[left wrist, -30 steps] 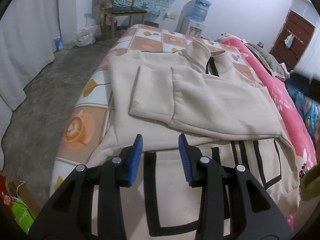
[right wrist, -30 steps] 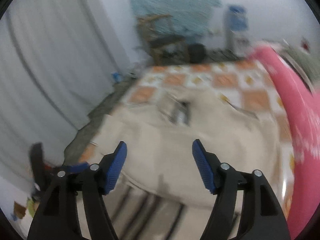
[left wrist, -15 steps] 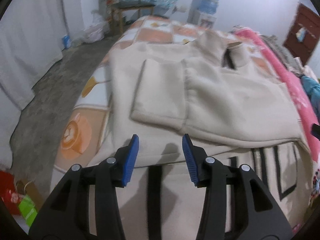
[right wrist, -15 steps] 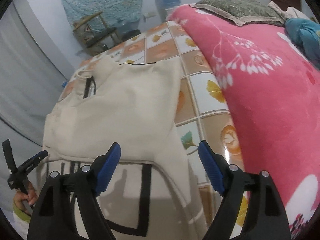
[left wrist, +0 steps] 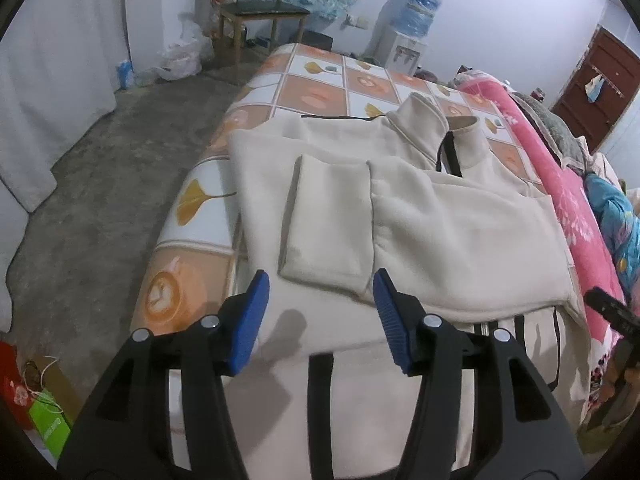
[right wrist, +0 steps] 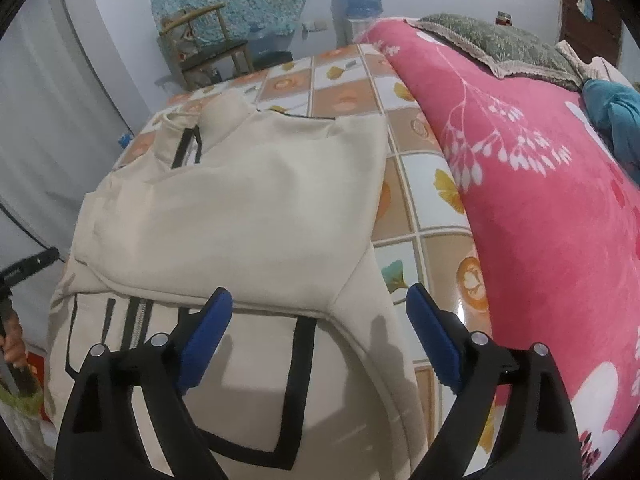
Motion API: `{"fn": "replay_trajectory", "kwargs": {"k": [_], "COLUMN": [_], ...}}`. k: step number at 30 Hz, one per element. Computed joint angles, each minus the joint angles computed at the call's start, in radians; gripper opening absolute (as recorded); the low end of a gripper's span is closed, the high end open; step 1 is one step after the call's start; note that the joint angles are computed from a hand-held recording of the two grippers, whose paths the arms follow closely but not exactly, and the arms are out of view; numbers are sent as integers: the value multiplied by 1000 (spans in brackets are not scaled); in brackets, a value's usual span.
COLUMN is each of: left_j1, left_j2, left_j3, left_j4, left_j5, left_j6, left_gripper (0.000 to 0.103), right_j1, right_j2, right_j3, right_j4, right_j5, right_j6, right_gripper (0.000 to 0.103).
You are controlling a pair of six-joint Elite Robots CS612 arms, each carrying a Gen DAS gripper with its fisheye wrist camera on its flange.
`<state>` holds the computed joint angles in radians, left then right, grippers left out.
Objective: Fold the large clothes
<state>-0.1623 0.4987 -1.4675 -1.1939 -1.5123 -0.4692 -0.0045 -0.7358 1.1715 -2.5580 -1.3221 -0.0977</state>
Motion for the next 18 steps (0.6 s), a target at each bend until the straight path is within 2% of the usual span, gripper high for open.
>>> {"fn": "replay_trajectory", "kwargs": {"k": [4,6,8,9,13,16,18], "left_j1": [21,26,25,19,13,1,-3], "left_j2": [-15,-29,-47,-62,-72,-66,-60], "left_j3": [69,111,158,192,225,211,193], "left_j4": [-64,-75,-65,-37,-22,-20,-28], "left_j5": [-63,-70,-42,11,66,109,129], "left_j6": [-16,-9,5,6,-5,12,36], "left_gripper": [52,52,51,49,36,22,8], "right_j1": [-1,-1,-2,-2,-7,-11,-15], "right_j2": [5,8,13,15,27,33,38], "right_j3": [-8,-13,-22,-26,-43,-45,-51], "right_j4": [5,7,14,15,27,19,29], "right_j5": [-4,-9,-16,-18,-19,-18,-20], "right_j6": [9,10,13,14,42,70,90], "right_gripper": [86,86,86,86,86,86,86]}}
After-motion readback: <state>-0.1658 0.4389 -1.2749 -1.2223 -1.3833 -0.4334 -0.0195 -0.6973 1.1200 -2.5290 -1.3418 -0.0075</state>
